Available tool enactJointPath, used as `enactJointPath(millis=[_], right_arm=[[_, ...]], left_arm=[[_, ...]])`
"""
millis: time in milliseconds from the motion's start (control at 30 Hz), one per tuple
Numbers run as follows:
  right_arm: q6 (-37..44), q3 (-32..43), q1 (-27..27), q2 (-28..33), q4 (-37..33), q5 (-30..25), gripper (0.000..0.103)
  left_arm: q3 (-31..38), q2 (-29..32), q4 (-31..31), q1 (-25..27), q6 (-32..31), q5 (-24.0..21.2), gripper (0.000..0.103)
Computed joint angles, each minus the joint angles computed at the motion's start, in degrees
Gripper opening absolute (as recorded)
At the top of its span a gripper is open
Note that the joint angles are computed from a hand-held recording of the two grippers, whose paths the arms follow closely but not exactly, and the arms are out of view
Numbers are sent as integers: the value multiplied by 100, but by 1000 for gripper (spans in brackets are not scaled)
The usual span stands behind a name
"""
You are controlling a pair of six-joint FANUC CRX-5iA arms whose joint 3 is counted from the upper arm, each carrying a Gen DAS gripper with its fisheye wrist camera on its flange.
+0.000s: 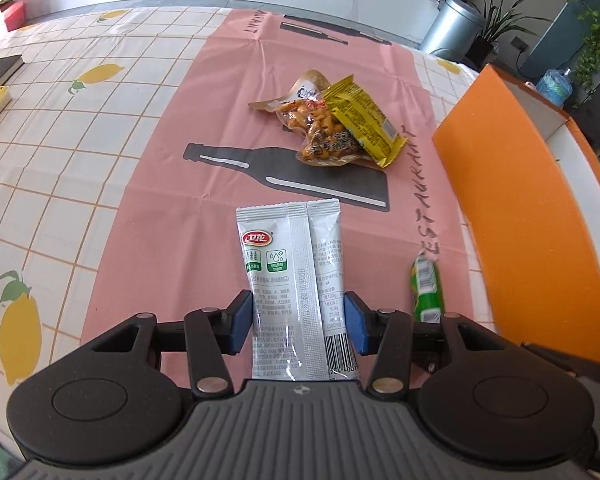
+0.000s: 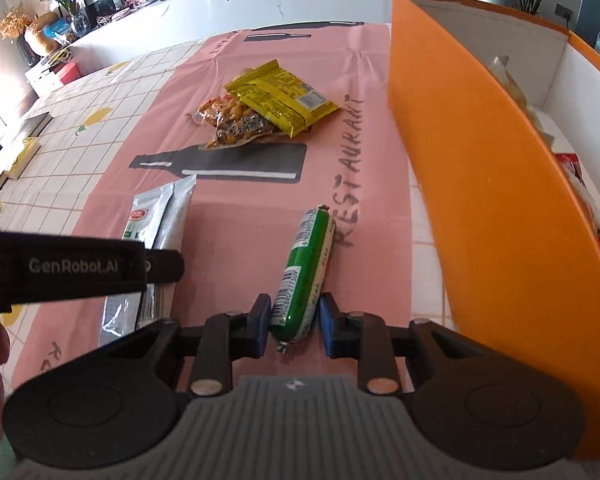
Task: Organize snacks
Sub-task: 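Grasp white sachet with left gripper while right gripper grasps green sausage, then carry white sachet with left gripper while right gripper carries sausage into box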
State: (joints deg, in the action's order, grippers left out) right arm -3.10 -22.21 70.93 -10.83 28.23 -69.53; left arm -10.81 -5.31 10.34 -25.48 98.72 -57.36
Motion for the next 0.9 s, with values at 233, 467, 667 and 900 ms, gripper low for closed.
enactJointPath(millis=[233, 467, 667, 900], right_arm=[[-586, -50, 664, -416, 255, -404, 20], [-1084, -150, 1297, -809, 787, -940, 19], [-1562, -294, 1823, -1196, 1209, -1429, 19], [-2120, -596, 2529, -1756, 1831, -2132, 19]], left_arm=[[-61, -404, 39, -108, 81, -8, 55], [86, -639, -132, -373, 234, -39, 55], [207, -746, -250, -607, 341, -98, 55], [585, -595, -210, -936, 85, -23, 55]])
